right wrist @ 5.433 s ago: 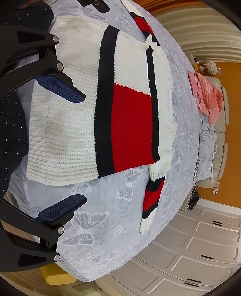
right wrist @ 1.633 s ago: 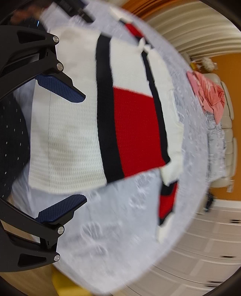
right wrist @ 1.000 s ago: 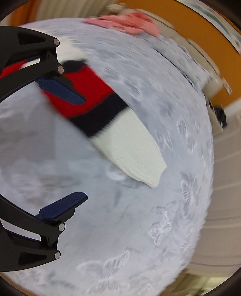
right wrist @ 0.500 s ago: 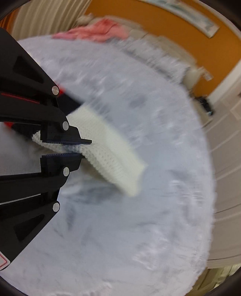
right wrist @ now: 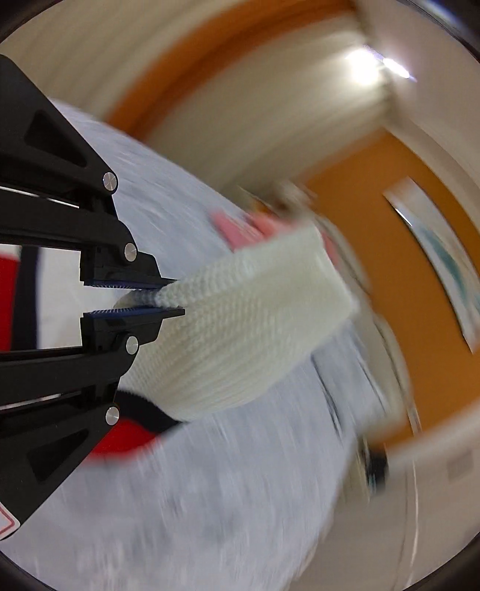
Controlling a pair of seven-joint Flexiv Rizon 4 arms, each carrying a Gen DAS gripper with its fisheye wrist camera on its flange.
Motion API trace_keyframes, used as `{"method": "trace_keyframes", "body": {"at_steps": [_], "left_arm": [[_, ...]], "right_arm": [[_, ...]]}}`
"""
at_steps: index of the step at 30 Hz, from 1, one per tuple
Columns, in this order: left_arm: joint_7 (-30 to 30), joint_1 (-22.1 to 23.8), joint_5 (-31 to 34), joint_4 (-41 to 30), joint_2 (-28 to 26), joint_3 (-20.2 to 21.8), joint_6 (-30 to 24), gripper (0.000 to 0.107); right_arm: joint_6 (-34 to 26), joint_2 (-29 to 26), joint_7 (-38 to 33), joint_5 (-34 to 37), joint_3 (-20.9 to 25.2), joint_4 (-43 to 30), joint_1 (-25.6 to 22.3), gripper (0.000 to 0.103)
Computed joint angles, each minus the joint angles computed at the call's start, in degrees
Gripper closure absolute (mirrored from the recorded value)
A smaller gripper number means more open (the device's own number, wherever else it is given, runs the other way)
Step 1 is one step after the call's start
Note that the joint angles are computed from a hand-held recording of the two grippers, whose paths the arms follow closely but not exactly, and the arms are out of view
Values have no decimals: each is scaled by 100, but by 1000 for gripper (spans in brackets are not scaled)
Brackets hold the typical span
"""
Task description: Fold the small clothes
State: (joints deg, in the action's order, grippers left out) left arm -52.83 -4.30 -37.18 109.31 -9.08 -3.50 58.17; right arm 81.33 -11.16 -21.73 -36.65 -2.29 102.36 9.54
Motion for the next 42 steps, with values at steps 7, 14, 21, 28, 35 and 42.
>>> {"method": "trace_keyframes", "body": {"at_steps": [7,14,21,28,35,42], "left_arm": [[-429,247,-516,-997,-709,-143,-663,9],[-1307,258,94,-2546,-2045,-332,-1030,9],[-3281,51,704,-4082,-3328,-336,-1688,14],[-2727,139,953,-4517,-3406,-488,-1056,105],[-3033,376,1254,-4448,-3534,-393,-1651,94],[-3035,362,292,-3761,-3224,-805,-1562,18]], "right_arm": [[-1219,-1135,-1910,2188,161,-934,1240,74],[-2059,954,1355,-1690,-805,1860,1254,21],[-1650,745,584,-63,-1318,2244,1148,22],[-41,488,2293,-1784,61,2164,-999,88],[-300,414,1288,-435,260,2554,-979,69],[-301,534,1084,22,-883,2602,286,48]]}}
